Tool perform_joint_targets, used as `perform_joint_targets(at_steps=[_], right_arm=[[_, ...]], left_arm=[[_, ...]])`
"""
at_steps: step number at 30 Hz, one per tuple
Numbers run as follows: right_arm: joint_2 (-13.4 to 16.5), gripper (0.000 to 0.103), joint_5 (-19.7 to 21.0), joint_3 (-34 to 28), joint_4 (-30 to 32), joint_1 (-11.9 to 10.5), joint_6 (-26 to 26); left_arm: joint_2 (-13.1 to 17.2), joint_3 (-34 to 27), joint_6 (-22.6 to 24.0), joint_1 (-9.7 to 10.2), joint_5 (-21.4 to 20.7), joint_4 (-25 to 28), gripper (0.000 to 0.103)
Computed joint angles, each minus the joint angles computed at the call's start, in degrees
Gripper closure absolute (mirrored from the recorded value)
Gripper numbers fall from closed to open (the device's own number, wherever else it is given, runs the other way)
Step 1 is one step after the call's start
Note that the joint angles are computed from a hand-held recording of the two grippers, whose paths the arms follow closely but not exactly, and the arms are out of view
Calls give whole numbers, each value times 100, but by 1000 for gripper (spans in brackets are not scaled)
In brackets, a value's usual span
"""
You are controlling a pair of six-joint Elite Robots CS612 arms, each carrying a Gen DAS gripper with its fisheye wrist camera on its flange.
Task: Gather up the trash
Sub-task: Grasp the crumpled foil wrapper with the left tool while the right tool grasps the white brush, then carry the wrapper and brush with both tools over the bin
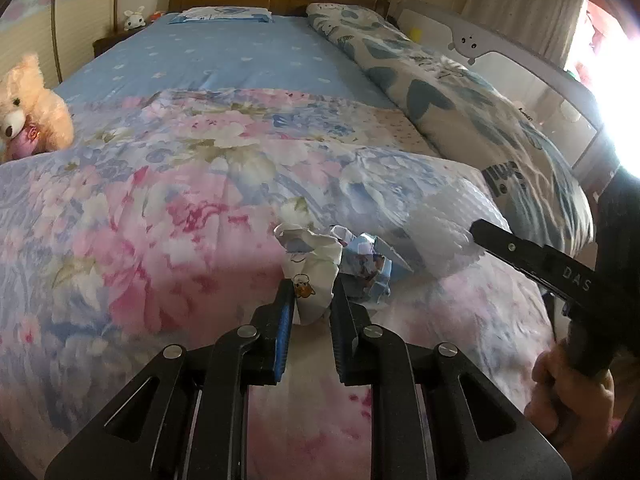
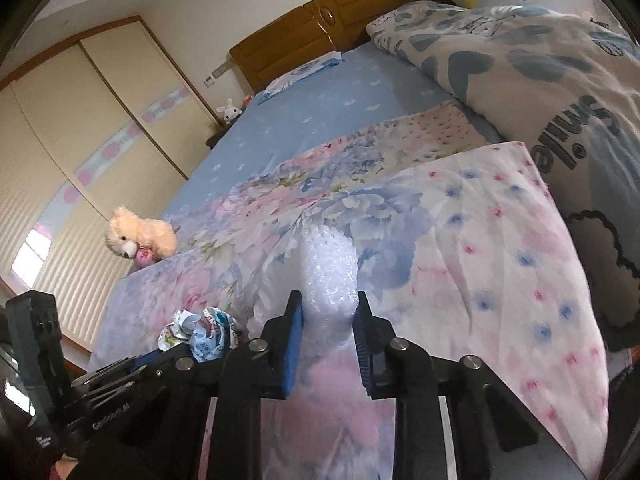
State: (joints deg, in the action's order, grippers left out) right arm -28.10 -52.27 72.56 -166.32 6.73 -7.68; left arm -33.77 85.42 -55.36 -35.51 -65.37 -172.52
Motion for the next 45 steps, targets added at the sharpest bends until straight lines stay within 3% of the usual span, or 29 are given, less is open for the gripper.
perform_joint_targets(at_steps=[21,45], right_arm=[[-970,79,203,1964,-1276,-542,-348],[-1401,79,206,2905,-2332,-1020,-86]], left_arm=[[-279,273,284,-731,299,-345,87],[-258,98,702,-1051,246,-475,87]])
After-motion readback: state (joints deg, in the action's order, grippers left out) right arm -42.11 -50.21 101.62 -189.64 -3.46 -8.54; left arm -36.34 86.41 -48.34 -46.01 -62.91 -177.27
